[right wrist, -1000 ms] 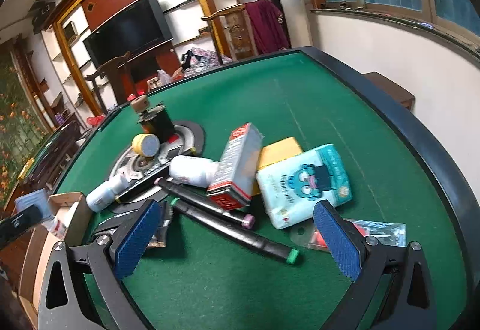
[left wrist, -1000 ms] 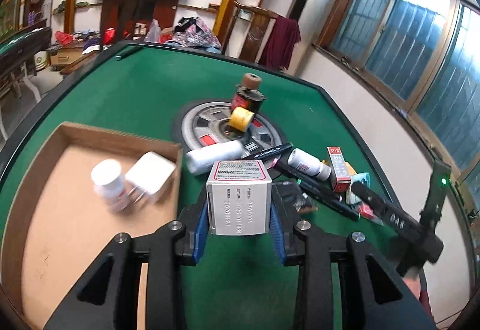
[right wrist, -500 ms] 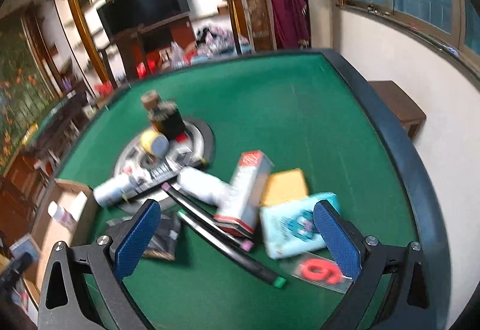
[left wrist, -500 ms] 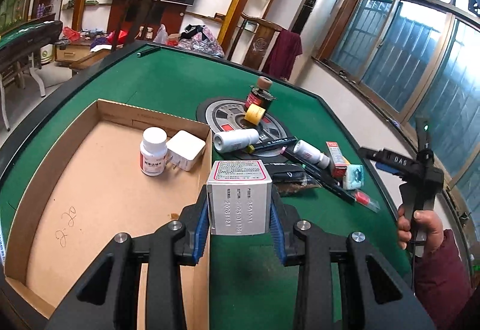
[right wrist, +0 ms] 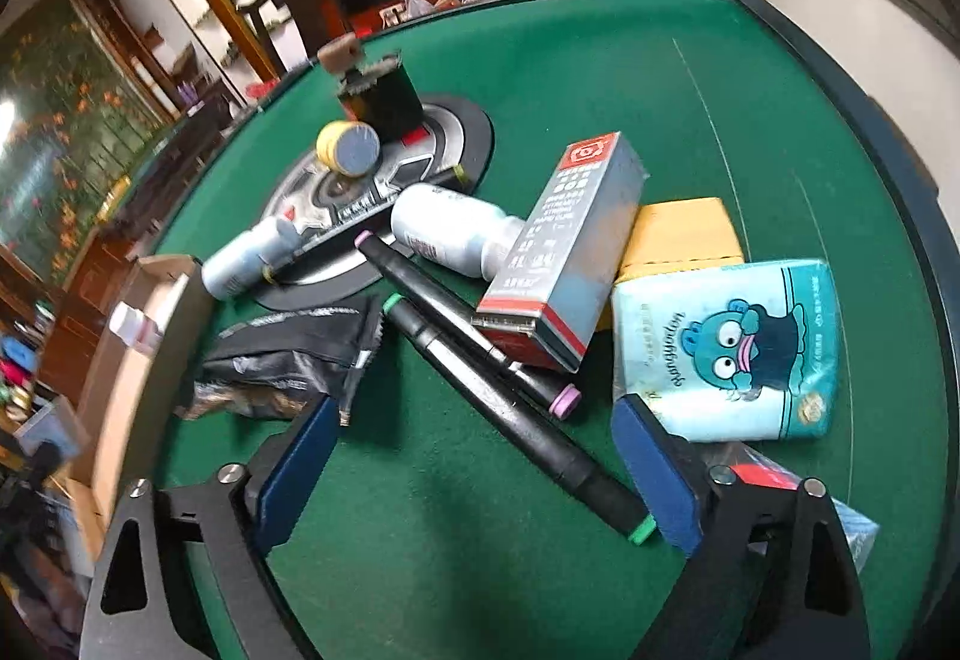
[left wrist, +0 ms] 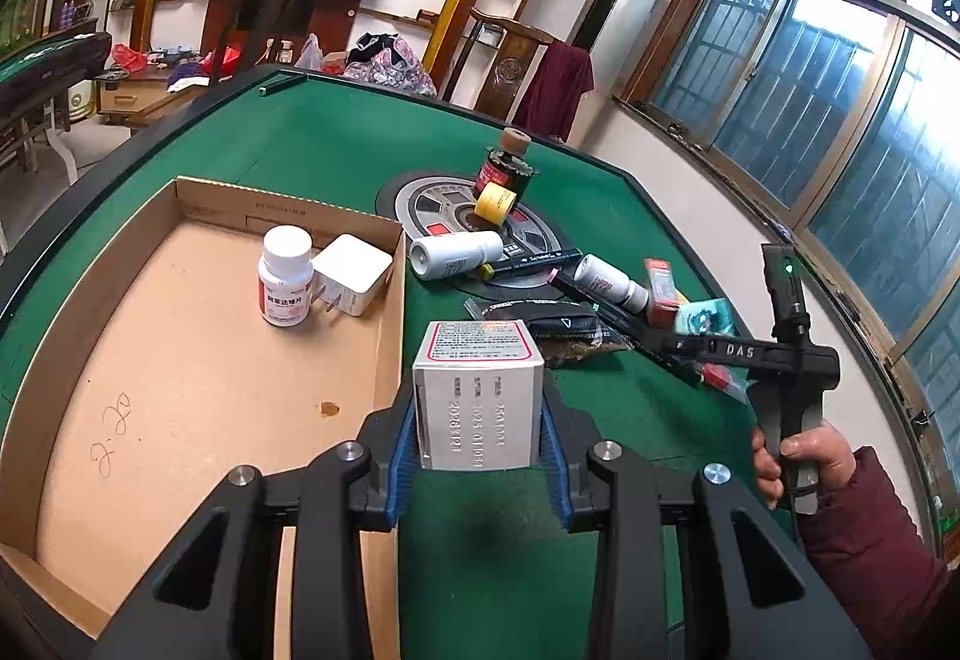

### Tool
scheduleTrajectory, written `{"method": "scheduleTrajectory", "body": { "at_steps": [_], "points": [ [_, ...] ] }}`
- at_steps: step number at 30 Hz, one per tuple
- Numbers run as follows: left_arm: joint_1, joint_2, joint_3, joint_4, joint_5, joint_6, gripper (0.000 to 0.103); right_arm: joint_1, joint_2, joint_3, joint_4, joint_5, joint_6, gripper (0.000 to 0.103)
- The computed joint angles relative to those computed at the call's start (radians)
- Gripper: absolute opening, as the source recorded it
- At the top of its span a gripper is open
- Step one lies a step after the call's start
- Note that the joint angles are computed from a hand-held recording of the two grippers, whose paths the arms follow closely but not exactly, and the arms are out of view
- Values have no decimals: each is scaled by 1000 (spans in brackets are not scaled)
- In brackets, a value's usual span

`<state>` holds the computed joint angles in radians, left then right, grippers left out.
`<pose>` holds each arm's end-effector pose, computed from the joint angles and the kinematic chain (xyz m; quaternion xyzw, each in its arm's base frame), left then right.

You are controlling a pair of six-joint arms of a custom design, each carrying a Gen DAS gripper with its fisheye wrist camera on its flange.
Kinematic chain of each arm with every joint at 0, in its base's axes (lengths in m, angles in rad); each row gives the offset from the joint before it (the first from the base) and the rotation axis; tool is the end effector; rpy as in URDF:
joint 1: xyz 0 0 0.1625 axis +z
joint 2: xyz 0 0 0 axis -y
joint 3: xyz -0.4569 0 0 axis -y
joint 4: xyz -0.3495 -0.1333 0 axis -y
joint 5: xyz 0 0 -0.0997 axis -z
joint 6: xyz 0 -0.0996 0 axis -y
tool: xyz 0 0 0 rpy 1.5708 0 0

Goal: Organize objects
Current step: 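Hold the white box in the left gripper while the right gripper grasps a black marker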

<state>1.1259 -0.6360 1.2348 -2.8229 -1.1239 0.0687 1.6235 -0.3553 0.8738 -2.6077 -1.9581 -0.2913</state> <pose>-0.1808 -0.7890 0.2262 0.1658 0.9113 -0.3466 0.1477 0.1411 -0.8580 0.1175 0.1137 -0.9430 0.2276 0.2146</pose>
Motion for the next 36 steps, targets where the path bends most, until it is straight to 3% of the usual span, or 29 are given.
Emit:
{"method": "scheduleTrajectory", "body": {
  "at_steps": [1,6,7,10,14,17,21,22,26,36],
  "points": [
    [1,1,-2,4,-2,-3,34,-3,1,-7,40,18,3,76],
    [4,11,-12,31,-17,-16,34,29,-9,57,35,-48,-73,74],
    [4,12,-11,33,-18,-17,34,35,-2,55,20,-78,-77,72],
    [3,10,-3,31,-21,-16,34,65,69,-5,-79,-267,-168,72],
    [2,3,6,25,-17,-14,34,73,110,-62,-107,-293,-206,65],
    [4,-4,15,21,-18,-21,34,68,125,-100,-93,-273,-180,57],
    [5,-16,38,3,-16,-25,34,70,123,-101,-99,-287,-135,23],
    [5,-19,44,-3,-16,-26,34,70,117,-88,-102,-287,-127,21],
    [5,-35,69,-32,-14,-29,34,66,62,23,-164,-259,-82,16],
    [1,-66,123,-71,-17,-46,34,39,-106,318,-295,6,88,16]
  ]
}}
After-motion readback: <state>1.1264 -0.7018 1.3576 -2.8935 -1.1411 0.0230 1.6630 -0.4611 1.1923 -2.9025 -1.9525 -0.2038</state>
